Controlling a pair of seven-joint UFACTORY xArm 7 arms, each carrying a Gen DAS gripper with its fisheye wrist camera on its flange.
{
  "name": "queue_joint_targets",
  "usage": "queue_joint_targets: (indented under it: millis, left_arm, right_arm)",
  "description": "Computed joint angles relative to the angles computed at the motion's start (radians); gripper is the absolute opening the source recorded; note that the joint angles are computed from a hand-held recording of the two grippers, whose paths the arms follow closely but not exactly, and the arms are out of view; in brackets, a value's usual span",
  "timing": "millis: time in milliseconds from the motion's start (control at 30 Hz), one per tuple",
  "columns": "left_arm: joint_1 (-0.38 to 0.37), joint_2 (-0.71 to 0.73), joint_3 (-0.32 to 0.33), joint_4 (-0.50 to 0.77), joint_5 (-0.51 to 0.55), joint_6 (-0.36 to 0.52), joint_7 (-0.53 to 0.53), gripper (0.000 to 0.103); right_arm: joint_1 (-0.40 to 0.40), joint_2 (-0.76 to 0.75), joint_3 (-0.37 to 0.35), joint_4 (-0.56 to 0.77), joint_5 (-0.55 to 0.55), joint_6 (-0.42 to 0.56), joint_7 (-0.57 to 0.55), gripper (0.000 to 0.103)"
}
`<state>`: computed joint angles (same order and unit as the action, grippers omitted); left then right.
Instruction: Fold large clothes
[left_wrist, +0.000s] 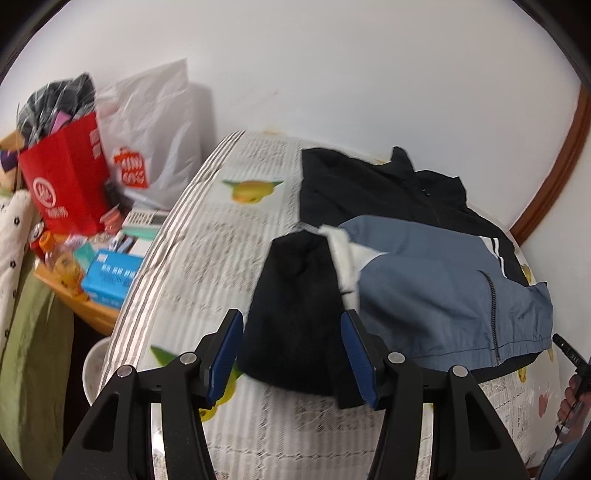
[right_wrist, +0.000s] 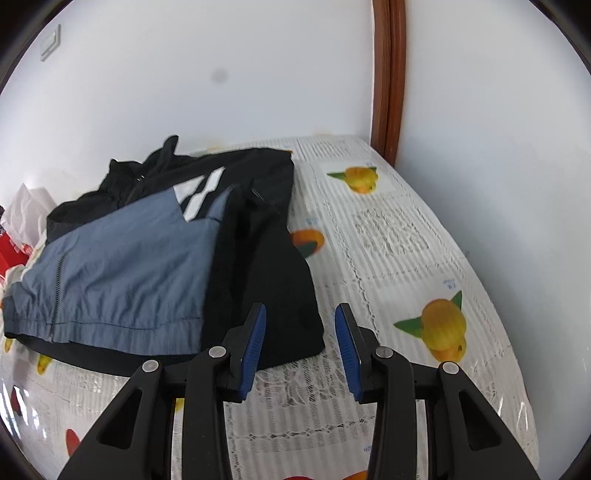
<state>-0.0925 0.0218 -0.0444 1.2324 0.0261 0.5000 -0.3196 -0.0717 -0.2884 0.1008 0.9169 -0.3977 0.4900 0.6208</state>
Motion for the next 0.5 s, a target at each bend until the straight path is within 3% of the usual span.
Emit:
queue_joint_targets:
  millis: [133, 333, 400, 500]
  left_arm:
    - [0.011, -0.003, 0.008, -0.026, -0.017, 0.005, 0.019, 0.053]
    - [0.023, 0.035, 0.004, -0.019, -0.154, 0.034, 0.14, 0.052]
    - [0.029, 0.057, -0.003, -0.005, -0.227, 0.046, 0.2, 0.052]
    - [0.021, 0.08, -0.004, 0.01, -0.206, 0.049, 0.194, 0.052]
  right_arm:
    - [0.017, 0.033, -0.029, 0.003, 0.063, -0.008, -0.036, 0.039]
    - [0.057, 0.091, -0.069, 0.019, 0.208, -0.045, -0.135, 0.039]
    - [0.047, 0.116, -0.055, 0.035, 0.181, -0.038, -0.115, 0.039]
    - [0.048, 0.136, -0.052, 0.052, 0.165, -0.029, -0.106, 0.039]
